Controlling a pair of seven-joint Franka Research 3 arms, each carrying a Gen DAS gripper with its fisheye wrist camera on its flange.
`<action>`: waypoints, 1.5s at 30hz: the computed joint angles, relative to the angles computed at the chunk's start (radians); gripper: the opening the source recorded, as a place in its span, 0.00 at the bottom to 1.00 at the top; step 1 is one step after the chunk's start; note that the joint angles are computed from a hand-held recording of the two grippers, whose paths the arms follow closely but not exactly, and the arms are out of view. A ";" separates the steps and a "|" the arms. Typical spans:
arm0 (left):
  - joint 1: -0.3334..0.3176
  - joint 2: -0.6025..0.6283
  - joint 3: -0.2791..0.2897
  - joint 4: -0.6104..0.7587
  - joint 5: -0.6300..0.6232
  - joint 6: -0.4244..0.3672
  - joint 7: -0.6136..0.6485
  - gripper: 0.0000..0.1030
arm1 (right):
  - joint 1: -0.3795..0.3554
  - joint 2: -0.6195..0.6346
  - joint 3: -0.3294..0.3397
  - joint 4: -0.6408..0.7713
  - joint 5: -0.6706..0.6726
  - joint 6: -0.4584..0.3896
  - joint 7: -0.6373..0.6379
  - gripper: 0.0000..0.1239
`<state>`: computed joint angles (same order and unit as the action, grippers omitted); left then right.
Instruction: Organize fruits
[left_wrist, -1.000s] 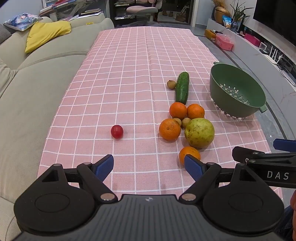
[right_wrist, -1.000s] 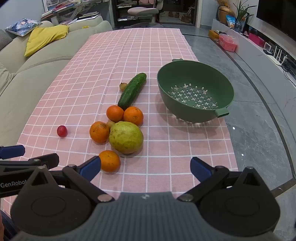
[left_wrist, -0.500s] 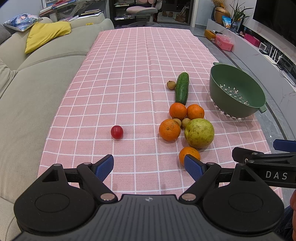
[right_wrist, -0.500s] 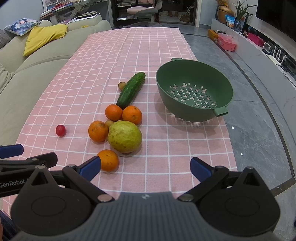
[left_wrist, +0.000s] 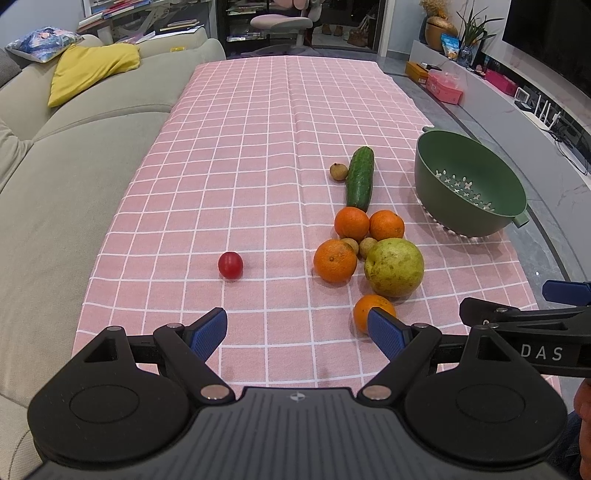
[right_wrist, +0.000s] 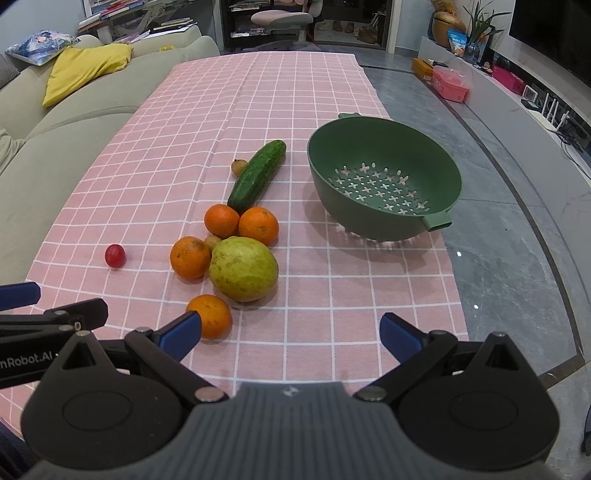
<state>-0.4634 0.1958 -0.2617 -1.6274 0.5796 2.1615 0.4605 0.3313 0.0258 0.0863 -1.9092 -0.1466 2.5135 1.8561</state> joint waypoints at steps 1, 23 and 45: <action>0.000 0.001 0.000 0.001 0.000 -0.001 0.000 0.97 | 0.000 0.001 0.000 0.001 -0.003 -0.002 0.001 0.80; -0.001 0.000 0.000 -0.001 0.003 0.002 -0.004 0.97 | 0.002 0.003 -0.001 0.000 -0.010 -0.002 0.004 0.80; 0.000 -0.001 0.000 -0.003 0.003 0.005 -0.004 0.97 | 0.003 0.002 -0.001 -0.003 -0.016 0.001 0.006 0.80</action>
